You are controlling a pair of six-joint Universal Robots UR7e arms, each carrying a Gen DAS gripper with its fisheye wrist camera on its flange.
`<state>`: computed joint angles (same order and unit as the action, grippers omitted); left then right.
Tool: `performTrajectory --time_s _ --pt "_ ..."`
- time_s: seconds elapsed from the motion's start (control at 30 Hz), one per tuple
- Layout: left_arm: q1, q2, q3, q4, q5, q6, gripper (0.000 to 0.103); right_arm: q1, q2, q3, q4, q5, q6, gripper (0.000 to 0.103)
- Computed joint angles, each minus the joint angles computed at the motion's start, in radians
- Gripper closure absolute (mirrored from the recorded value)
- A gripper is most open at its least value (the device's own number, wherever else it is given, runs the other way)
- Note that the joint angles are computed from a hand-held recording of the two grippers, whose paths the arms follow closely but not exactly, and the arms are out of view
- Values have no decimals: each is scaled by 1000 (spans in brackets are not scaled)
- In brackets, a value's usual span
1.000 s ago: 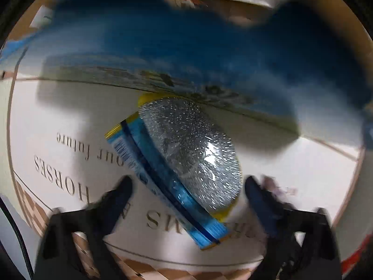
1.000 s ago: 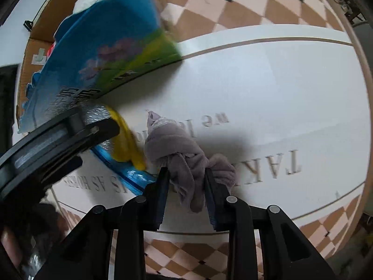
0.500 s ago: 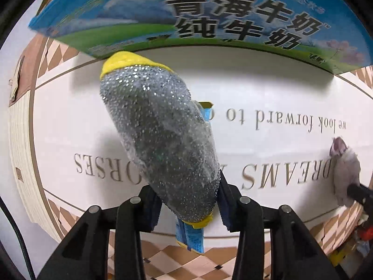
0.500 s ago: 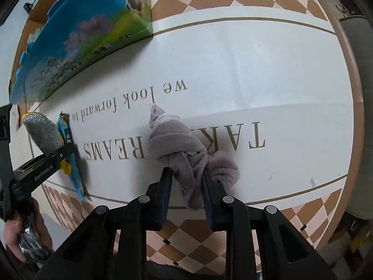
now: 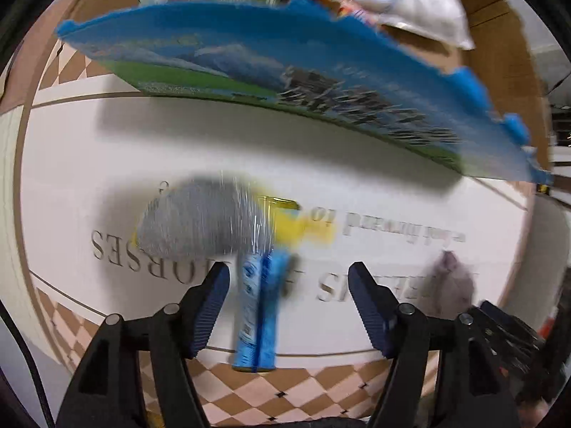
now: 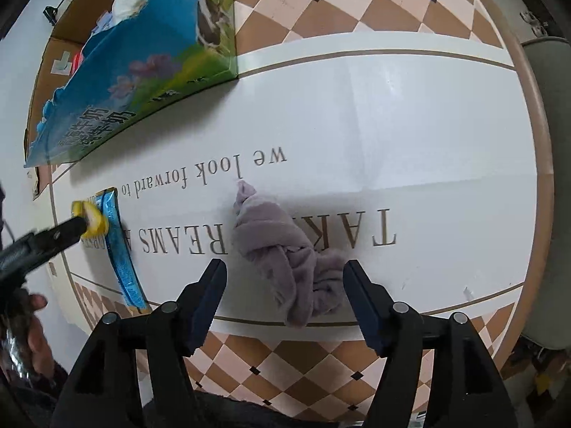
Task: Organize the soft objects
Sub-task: 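Grasp the grey sock with the right gripper while the left grasps the scrubber and blue tube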
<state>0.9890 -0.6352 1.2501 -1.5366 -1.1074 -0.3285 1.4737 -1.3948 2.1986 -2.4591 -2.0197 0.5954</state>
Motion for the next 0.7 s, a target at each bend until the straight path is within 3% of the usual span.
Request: performTrajectory --time_s 0.07,0.17,0.27,0.33,0.47,0.53,0.7 --pt "7 25 -10 22 32 -24 36 15 20 -12 3 -7 12 33" --pt "34 36 -50 64 13 -89 36 29 4 -10 17 -12 16 33" --pt "50 -13 -29 -12 20 -104 36 36 6 -17 5 -8 23 33" --pt "43 -45 -6 -71 67 -8 36 42 4 -19 -3 -14 27 33" --pt "-6 -57 70 -202 265 331 36 53 5 -33 17 -46 12 33" --pt "-18 -47 97 -252 324 490 36 57 11 -40 33 -63 3 33" --pt "-15 33 60 -145 344 564 36 50 32 -51 68 -62 -12 33"
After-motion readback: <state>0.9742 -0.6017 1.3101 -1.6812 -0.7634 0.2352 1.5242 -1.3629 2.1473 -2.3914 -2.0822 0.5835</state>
